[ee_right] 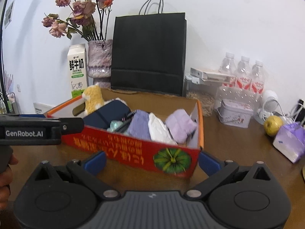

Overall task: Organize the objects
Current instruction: 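Withdraw both tools toward the yellow block and white bottle cap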

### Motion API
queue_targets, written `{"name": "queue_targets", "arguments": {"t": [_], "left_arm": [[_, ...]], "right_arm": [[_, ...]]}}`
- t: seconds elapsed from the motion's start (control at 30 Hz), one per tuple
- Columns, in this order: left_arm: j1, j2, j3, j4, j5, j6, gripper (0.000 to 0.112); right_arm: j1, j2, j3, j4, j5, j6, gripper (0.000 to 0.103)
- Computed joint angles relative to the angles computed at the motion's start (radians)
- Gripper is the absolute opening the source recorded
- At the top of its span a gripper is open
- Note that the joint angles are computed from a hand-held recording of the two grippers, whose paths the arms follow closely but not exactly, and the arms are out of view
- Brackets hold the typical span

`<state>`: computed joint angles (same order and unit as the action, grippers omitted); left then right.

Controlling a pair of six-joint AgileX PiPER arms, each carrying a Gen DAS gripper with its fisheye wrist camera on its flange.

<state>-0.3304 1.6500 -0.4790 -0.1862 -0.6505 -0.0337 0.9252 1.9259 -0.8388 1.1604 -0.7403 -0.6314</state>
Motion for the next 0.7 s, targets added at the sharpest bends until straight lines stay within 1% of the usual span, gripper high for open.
{"name": "queue_targets", "arguments": {"t": [0.07, 0.47, 0.53, 0.6, 0.7], "left_arm": [[-0.009, -0.001, 0.021, 0.002, -0.006, -0.003, 0.103], [-0.098, -0.018, 0.106, -0.058, 0.037, 0.033, 0.103], [-0.107, -0.019, 0.125, -0.05, 0.035, 0.019, 0.103], [-0.12, -0.019, 0.135, -0.068, 0.048, 0.028, 0.103], [-0.126, -0.014, 0.152, -0.055, 0.056, 0.011, 0.103]], "right_arm": [[0.017, -0.006, 0.029, 0.015, -0.012, 0.019, 0.103], [0.117, -0.045, 0.161, 0.08, -0.047, 0.112, 0.103], [0.139, -0.047, 0.18, 0.1, -0.057, 0.124, 0.103], [0.16, -0.051, 0.205, 0.109, -0.066, 0.154, 0.103], [0.193, -0.052, 0.244, 0.113, -0.081, 0.21, 0.103]]}}
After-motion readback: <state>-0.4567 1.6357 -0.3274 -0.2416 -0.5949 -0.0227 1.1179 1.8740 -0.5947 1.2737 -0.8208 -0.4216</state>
